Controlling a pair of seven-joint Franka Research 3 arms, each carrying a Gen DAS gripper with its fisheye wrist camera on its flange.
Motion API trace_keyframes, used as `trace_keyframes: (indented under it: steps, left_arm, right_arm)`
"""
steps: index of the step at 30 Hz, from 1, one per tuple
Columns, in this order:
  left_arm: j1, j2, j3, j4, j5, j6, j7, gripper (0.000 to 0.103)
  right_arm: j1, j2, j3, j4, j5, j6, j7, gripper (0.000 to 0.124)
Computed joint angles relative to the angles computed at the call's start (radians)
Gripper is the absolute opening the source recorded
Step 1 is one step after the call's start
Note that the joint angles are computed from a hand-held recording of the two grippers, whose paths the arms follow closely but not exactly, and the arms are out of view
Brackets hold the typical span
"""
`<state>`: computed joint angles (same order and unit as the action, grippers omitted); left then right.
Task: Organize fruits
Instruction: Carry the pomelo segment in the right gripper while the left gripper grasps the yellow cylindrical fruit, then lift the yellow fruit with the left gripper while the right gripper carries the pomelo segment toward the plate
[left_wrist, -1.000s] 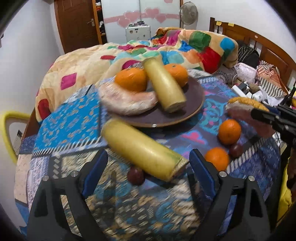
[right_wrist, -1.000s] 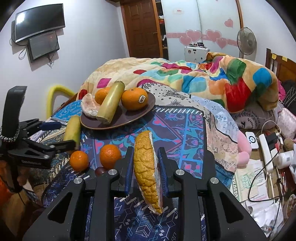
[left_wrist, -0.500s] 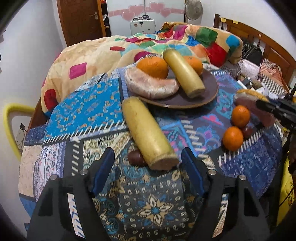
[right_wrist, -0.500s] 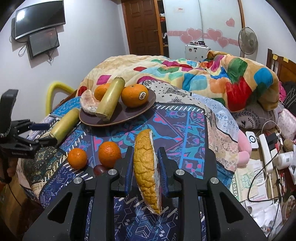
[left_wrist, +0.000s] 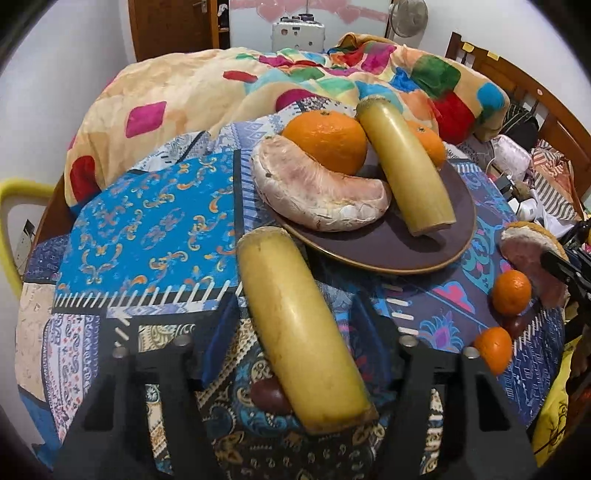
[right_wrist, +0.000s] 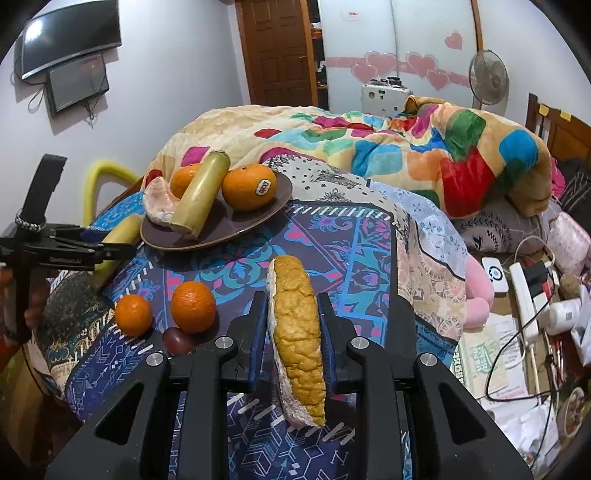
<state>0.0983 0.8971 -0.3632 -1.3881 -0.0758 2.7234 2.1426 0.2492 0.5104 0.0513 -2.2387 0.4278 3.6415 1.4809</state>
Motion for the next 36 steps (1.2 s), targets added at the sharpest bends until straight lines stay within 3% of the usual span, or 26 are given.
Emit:
trace_keyframes:
  steps: [8,13,16,21,29,32,36]
  left_arm:
    - [-0.01,0.0,0.012,-0.006,0.017,0.026,-0.017,0.047]
    - [0.022,-0.028,-0.013,-0.052,0.011,0.028,-0.001,0.041]
    - [0.054,-0.059,-0.043,-0.104,-0.009,0.051,0.033,0.039]
    - [0.143,-0.119,-0.14,-0.204,-0.066,0.105,0.128,0.038]
    - [0.226,-0.156,-0.266,-0.259,-0.148,0.147,0.266,0.038]
    - [0.223,-0.158,-0.28,-0.262,-0.157,0.176,0.299,0.038]
    - [0.207,-0.133,-0.289,-0.208,-0.167,0.14,0.312,0.038]
  right_arm:
    - [-0.009,0.003,0.003,-0.002,-0.014,0.01,0.023,0.024]
    - [0.006,0.005,-0.002,0.008,0.006,0.009,0.014,0.023]
    - [0.011,-0.003,0.001,0.007,0.006,0.02,0.011,0.022]
    - [0.029,-0.016,-0.001,0.011,0.02,0.049,-0.006,0.022]
    - [0.034,-0.009,0.002,0.068,0.019,0.066,-0.029,0.022]
    - [0.032,0.005,0.001,0.104,0.014,0.06,-0.038,0.022]
    - [0.035,0.027,0.0,0.154,0.012,0.053,-0.055,0.022]
